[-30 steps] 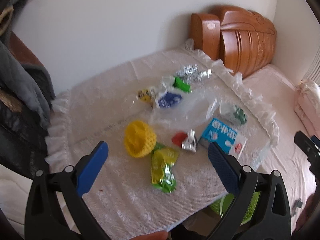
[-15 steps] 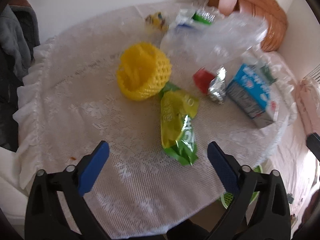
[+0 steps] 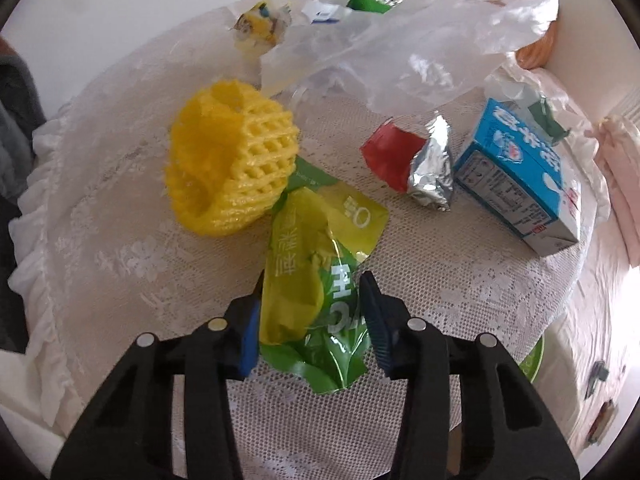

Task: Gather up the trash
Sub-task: 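Grasp the green-yellow snack bag with the left tool while the right tool grasps the milk carton, then carry both items over the green wastebasket and open both tools to drop them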

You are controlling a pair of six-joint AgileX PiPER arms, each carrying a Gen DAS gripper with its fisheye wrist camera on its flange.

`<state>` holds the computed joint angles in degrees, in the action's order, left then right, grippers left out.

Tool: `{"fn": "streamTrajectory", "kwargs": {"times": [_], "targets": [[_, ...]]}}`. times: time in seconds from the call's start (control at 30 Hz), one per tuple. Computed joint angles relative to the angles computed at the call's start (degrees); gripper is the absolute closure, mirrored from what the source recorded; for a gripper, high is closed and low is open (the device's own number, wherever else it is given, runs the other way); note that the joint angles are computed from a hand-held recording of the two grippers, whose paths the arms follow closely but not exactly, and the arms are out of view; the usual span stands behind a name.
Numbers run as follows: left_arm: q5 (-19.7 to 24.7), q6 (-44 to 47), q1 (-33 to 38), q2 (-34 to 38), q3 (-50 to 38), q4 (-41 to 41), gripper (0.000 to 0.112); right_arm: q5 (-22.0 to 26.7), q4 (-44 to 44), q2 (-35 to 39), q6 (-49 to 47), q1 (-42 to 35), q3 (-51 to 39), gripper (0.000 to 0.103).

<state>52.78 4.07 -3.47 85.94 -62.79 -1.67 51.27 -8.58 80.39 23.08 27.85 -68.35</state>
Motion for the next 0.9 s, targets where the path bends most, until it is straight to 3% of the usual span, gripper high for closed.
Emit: {"fn": "streamTrajectory", "kwargs": {"times": [0.17,0.3,0.37,0.43,0.47,0.73,0.9], "targets": [[2.5,10.1,4.8,-3.1,-1.0,-6.1,0.069,1.3,-1.2,11.9,-11.1,2.0,-9.5,0.002],[5.3,17.7,10.0,-6.3,-2.5,-10.2,0.069,3.0,-2.5,19.4,-13.8,2.5,-15.2,0.002],[6.5,21.3,13.4,-7.2,-3.7,-11.9,0.069,4.1,-2.0,22.4,-14.6,2.2,-17.4,0.01],[7.0,23.4,15.7,-7.9,-4.7,-12.8,0.069,5.3,-0.4,24.3,-15.2,1.7,-18.8,0.024],[6.9,24.0,16.4,-7.8,-5.4,-13.0,0.069,4.7,0.0,24.3,-14.7,1.5,-18.7,0.026],[10.3,28.4,17.9,-9.8,-7.8,-15.6,0.069,-1.4,5.3,15.8,-6.9,-0.3,-10.4,0.029],[12.7,30.5,11.6,-12.9,-7.3,-16.6,0.069,-7.1,7.4,-1.0,4.1,-2.8,3.9,0.029]]}}
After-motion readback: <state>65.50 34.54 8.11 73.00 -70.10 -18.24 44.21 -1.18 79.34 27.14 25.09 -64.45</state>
